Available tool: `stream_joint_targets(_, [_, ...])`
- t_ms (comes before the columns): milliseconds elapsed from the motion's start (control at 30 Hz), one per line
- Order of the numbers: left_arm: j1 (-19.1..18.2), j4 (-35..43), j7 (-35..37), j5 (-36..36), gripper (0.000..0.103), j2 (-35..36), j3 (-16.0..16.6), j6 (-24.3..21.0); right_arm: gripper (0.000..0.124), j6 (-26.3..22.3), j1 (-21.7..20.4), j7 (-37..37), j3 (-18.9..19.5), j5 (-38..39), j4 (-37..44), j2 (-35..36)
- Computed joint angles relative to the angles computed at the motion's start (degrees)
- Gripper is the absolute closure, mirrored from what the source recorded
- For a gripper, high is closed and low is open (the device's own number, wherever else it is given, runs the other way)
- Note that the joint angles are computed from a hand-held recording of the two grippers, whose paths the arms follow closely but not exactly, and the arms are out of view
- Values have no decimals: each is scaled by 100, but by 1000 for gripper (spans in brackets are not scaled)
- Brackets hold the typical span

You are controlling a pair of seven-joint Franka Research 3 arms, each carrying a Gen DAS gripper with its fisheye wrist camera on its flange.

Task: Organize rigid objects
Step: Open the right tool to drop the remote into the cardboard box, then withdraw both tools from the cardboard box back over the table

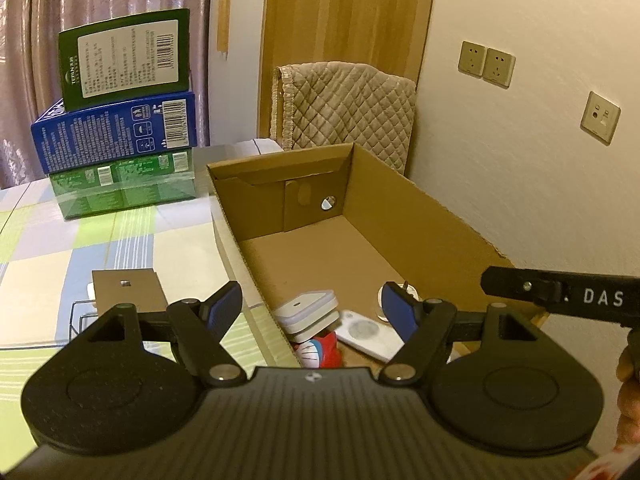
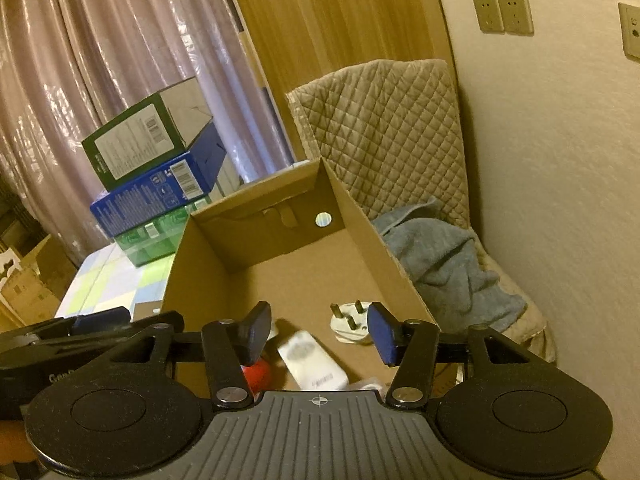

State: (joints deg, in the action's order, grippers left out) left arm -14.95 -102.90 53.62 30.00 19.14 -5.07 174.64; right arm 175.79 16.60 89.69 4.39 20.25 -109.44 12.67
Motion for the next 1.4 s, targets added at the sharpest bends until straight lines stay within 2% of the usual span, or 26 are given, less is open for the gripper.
stream_joint_targets(467, [398,-618,185,-201,30,-697,-115,209,72,101,343,362,-119,-505,-123,-356])
stream_joint_targets(633, [804,-1057,650,-639,30,-1161,-330,335,71,219,579,743,-220,-945,-181,-493])
stream_joint_targets(767, [1049,-1424,1107,-1027,30,-1545,-382,389,68,254,722,974,-223,-1233,-127,-516])
stream_joint_targets(933, [1232,-1860,1611,-1335,30,-2015,-235,376,65,255,881,1120,-145,-1420,107,-397])
stream_joint_targets(1167, [1538,-2324,1618,-1183,30,-2468,2,414,62,197,975,766,136,-1158,532,-119])
stream_joint_targets(1400, [1626,-2812,1863,-1479,30,-2688,202,528,60,115,1202,710,133,-1035,830,173])
